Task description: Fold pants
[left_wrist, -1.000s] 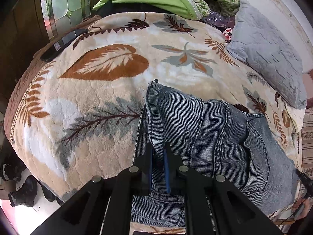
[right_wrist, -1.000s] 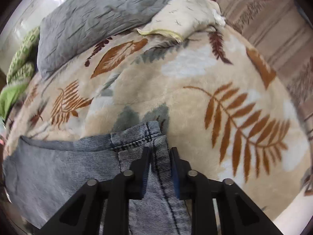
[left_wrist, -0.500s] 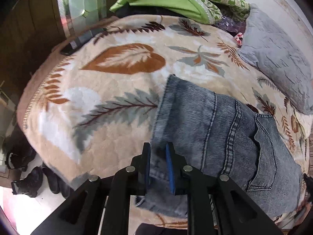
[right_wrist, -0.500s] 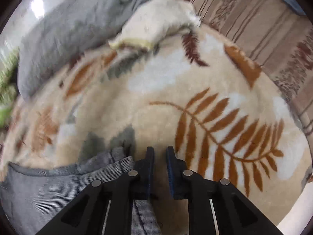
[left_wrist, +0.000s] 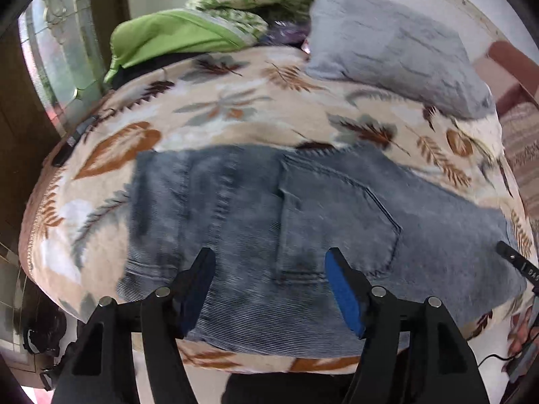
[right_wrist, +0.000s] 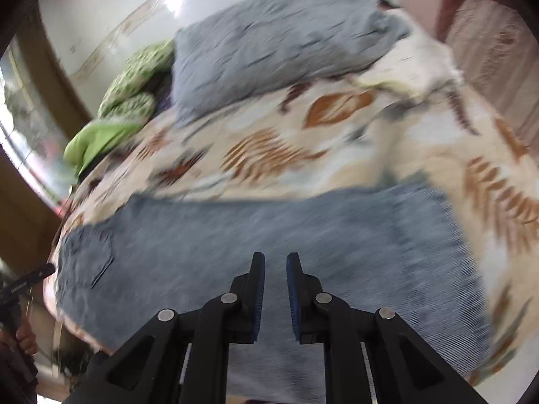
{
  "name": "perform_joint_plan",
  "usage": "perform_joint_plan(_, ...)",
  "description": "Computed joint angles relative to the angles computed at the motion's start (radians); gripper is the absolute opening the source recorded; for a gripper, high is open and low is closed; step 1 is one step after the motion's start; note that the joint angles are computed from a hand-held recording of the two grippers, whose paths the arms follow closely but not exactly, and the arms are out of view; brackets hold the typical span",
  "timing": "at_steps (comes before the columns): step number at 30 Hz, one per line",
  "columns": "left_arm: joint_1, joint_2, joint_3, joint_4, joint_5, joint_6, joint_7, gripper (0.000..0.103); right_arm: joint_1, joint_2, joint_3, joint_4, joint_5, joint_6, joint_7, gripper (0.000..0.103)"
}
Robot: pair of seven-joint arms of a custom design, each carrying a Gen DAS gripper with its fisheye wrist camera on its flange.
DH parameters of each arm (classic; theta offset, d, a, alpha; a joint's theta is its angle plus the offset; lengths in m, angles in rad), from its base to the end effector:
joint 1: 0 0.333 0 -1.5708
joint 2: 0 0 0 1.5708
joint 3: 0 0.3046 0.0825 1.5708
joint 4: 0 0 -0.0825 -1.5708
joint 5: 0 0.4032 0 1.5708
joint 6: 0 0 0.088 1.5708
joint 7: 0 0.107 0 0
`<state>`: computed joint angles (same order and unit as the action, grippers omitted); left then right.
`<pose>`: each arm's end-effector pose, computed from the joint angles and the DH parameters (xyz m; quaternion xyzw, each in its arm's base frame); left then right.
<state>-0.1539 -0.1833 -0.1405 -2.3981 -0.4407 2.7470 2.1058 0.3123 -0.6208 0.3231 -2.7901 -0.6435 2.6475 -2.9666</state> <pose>0.5076 -0.1371 0.4203 -0.5006 0.8173 -0.2550 0.1280 0.3159 0.2400 0.3969 -0.4316 0.8315 -0.2030 0.2848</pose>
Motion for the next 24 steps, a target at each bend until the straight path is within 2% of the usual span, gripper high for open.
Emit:
perform_joint_plan(3,0.031,0.021,-0.038,0.001,0.135,-0.014,-0.114,0.069,-0.011,0.11,0.037,0.057,-0.03,0.02,0.029,0.016)
perform_joint_plan(4,0.04,0.031,-0.043,0.002,0.176,-0.018,-0.151,0.069,0.003,0.139,0.029,0.071,-0.025,0.017,0.019,0.016)
perform_joint_plan(5,0.038,0.04,-0.033,0.008,0.168,-0.025,-0.149,0.071,0.019,0.157,0.025,0.08,-0.017,-0.001,0.013,0.016)
perform_joint_plan(6,0.034,0.044,-0.02,0.008,0.141,-0.032,-0.133,0.074,0.042,0.154,0.025,0.077,-0.004,-0.034,0.012,0.016)
perform_joint_plan(7,0.038,0.049,-0.015,0.008,0.14,-0.031,-0.143,0.083,0.06,0.149,0.017,0.068,0.007,-0.054,0.007,0.016)
perform_joint_plan(8,0.047,0.057,-0.016,0.012,0.161,-0.03,-0.167,0.087,0.083,0.134,0.01,0.053,0.025,-0.07,0.004,0.016)
perform_joint_plan(11,0.045,0.08,-0.001,0.032,0.114,-0.055,-0.127,0.089,0.118,0.059,-0.004,-0.019,0.022,-0.052,-0.011,0.016)
perform_joint_plan(14,0.051,0.074,-0.014,0.023,0.16,-0.039,-0.165,0.089,0.151,0.039,-0.026,-0.027,0.071,-0.092,-0.062,0.016)
perform_joint_plan(16,0.052,0.068,-0.017,0.024,0.176,-0.041,-0.188,0.089,0.149,0.038,-0.045,-0.012,0.101,-0.101,-0.086,0.016)
perform_joint_plan(19,0.037,0.044,-0.003,0.015,0.106,-0.048,-0.143,0.089,0.09,0.059,-0.05,0.012,0.065,-0.008,-0.087,0.016)
perform_joint_plan(22,0.026,0.017,0.003,-0.01,0.061,-0.035,-0.096,0.089,0.042,0.166,-0.075,0.097,0.044,0.089,-0.151,0.016)
perform_joint_plan(24,0.02,0.005,0.005,-0.023,0.043,-0.031,-0.07,0.089,0.033,0.261,-0.101,0.172,0.053,0.149,-0.226,0.016)
